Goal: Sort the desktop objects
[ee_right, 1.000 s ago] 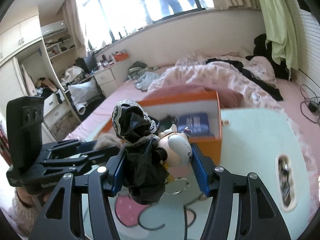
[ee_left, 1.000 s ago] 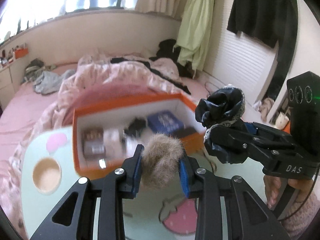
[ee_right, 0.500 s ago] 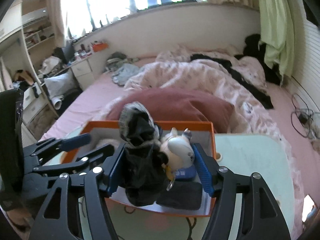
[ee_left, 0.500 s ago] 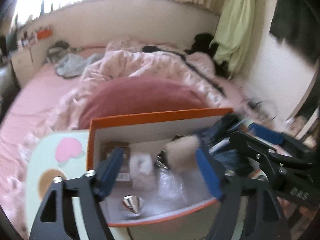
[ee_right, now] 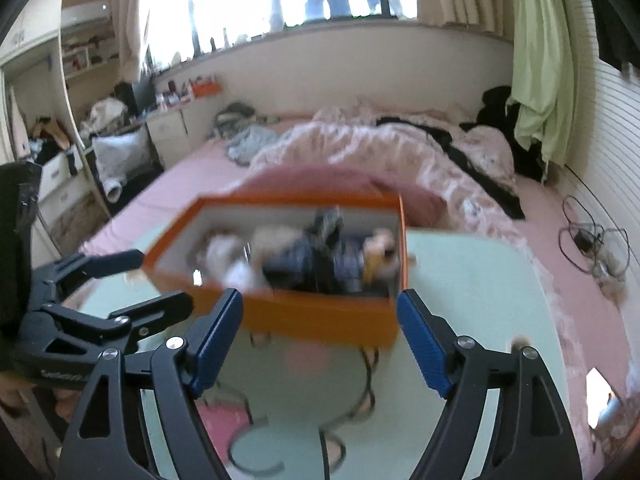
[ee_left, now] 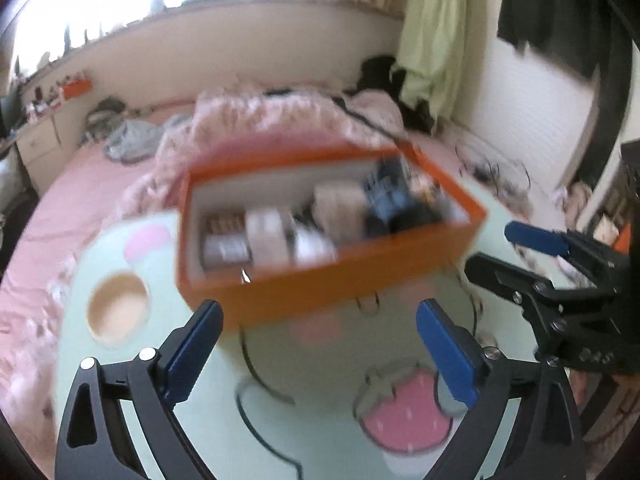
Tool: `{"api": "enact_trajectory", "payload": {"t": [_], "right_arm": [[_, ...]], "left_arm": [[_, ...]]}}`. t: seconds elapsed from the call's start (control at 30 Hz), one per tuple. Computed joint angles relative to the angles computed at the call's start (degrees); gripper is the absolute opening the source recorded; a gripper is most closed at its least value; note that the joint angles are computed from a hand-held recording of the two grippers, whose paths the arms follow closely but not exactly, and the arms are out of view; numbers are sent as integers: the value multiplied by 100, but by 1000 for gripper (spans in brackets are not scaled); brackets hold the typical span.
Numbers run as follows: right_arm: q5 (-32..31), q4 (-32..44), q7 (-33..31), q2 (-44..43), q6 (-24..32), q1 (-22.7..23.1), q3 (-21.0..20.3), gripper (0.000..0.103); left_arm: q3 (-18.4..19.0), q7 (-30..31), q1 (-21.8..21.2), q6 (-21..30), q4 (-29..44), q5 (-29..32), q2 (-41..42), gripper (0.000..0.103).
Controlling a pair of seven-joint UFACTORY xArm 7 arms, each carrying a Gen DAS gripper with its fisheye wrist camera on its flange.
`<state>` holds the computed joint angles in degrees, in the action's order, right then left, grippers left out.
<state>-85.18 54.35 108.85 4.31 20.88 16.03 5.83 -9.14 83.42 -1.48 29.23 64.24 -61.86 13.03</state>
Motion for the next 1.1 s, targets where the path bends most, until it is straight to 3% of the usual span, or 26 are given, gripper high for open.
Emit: {"api": "enact_trajectory", "payload": {"t": [0.23, 0.27, 0.37, 0.57, 1.0, 1.1], "right_arm": [[837, -175, -413, 268, 335, 129, 9, 79], [963, -168, -537, 298, 432, 163, 1, 79], [1996, 57, -1608, 629, 742, 140, 99, 81], [2334, -20, -1672, 626, 603, 332, -263, 103], [2393, -44, -1689, 586, 693, 453, -303, 103], [2376, -52, -1636, 576, 729, 461, -295, 103]], "left_arm": [[62, -660, -268, -391, -293, 733, 197, 98], [-109, -537, -172, -627, -358, 661, 196, 99], [-238, -505, -151, -978, -443, 752, 245, 103], [-419, -223, 33, -1016, -445, 521, 271, 103], [-410, -9, 15, -999, -551, 286, 179, 103], [-322, -302, -115, -1039, -522, 534, 214, 103]]}}
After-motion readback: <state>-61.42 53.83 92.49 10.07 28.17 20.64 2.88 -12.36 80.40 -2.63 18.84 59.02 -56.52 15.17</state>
